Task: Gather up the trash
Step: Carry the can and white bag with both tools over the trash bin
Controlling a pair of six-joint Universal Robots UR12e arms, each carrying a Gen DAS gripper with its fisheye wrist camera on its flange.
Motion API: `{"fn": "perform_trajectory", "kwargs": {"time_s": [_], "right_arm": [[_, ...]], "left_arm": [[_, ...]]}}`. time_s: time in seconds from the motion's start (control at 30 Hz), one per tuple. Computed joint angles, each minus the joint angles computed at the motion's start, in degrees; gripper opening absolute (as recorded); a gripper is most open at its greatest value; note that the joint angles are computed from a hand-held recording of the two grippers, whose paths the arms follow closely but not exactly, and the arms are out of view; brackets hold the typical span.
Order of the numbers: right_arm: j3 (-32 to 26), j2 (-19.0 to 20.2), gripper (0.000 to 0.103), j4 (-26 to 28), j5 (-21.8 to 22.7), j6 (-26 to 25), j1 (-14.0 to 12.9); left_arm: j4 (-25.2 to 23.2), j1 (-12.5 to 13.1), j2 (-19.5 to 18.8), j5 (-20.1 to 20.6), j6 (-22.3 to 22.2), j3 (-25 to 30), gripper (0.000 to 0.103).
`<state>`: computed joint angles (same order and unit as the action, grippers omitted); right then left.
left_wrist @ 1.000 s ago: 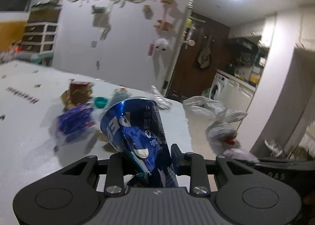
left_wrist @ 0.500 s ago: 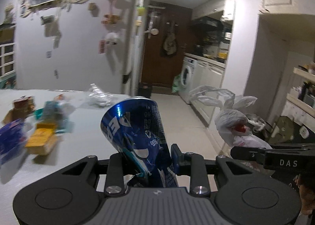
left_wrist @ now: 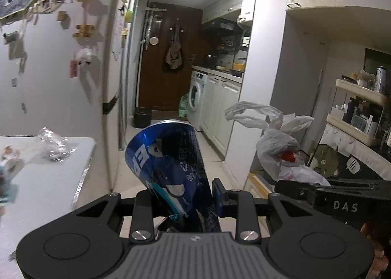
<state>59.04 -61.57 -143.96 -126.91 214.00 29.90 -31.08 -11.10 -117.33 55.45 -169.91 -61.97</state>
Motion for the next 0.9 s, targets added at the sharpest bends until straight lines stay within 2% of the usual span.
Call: {"fn": "perform_trajectory", "kwargs": {"time_s": [0.17,0.3,0.53,0.73,0.9], "right_arm": [[1.2,-0.5,0.027,1.3,-0.6,2.2,-1.9],[3.1,-0.4,0.027,1.9,0.7,4.9,-3.5],[6.9,1.0,0.027,2.4,7.1,10.9,-6.7],[9.0,3.5,0.028,5.4,14.2,17.3,-9.5],[9.2,5.9,0.028,7.5,20.4,19.7,-11.4]], "left_arm": [[-4.3,-2.3,-4.1,1.6,0.9,5.6,0.032],[-7.2,-3.6,-7.5,2.7,1.4,9.0,0.032],[-14.0,-5.2,-14.0,6.6,2.4,14.1,0.032],[-20.3,-5.9,-19.5,10.9,3.7,17.9,0.032],[-25.0,-6.2,-24.0,13.4,3.7,22.6,0.032]]}}
